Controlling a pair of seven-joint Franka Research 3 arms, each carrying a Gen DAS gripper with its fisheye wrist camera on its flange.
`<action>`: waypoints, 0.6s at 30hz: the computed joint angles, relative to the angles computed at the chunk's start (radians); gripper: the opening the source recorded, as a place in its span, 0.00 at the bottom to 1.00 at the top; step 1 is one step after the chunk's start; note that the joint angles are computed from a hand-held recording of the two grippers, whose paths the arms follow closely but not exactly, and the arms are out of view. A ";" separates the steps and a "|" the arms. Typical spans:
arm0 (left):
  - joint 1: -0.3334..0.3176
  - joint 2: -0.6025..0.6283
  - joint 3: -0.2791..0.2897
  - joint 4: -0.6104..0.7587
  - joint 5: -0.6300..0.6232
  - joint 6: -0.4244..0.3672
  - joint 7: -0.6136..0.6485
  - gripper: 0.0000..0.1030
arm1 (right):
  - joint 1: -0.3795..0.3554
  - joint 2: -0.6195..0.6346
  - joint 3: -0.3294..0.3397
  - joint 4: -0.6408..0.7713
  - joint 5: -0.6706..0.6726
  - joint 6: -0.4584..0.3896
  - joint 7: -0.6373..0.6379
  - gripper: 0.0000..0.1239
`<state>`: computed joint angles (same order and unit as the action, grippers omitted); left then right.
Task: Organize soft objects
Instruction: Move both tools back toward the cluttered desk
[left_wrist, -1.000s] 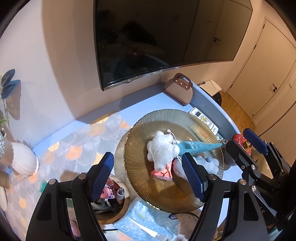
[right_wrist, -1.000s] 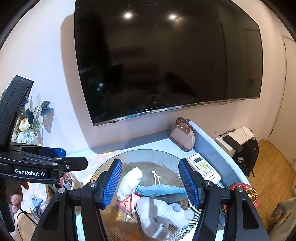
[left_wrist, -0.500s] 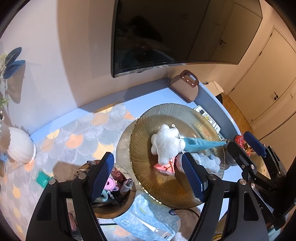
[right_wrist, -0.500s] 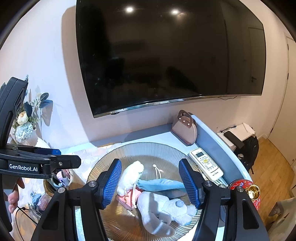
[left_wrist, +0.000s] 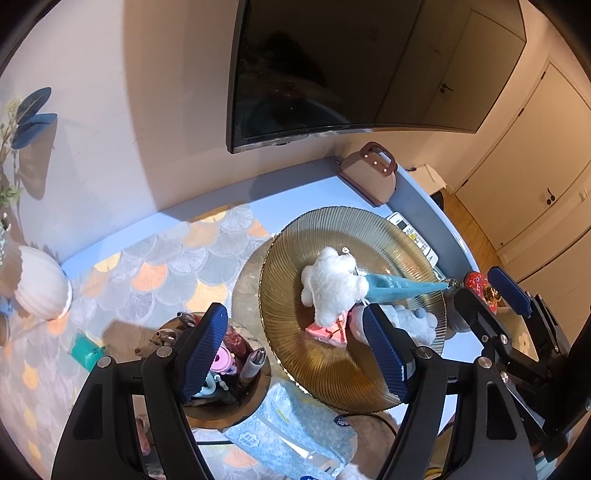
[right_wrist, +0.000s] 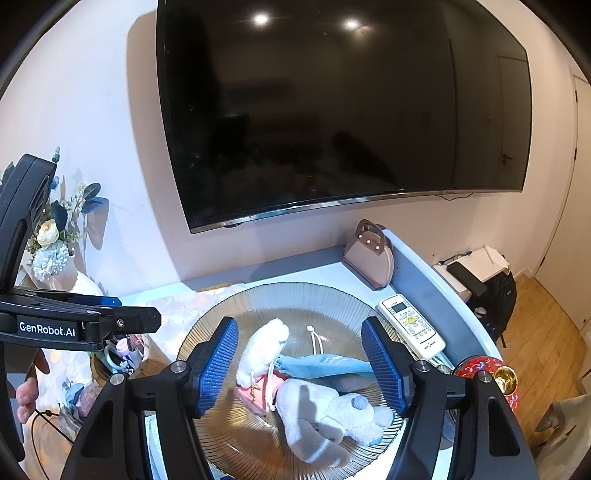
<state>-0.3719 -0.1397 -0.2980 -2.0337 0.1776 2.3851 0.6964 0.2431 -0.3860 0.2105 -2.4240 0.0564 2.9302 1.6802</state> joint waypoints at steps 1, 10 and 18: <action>0.000 -0.001 0.000 -0.001 -0.001 0.001 0.000 0.72 | 0.000 -0.002 0.000 -0.001 0.000 0.000 0.001 0.55; 0.000 -0.024 0.001 -0.021 -0.001 0.005 -0.005 0.72 | -0.004 -0.016 0.008 -0.006 -0.007 0.000 0.007 0.55; 0.064 -0.269 0.000 -0.217 0.108 0.127 -0.205 0.72 | 0.091 -0.022 -0.050 0.012 0.067 0.007 -0.069 0.55</action>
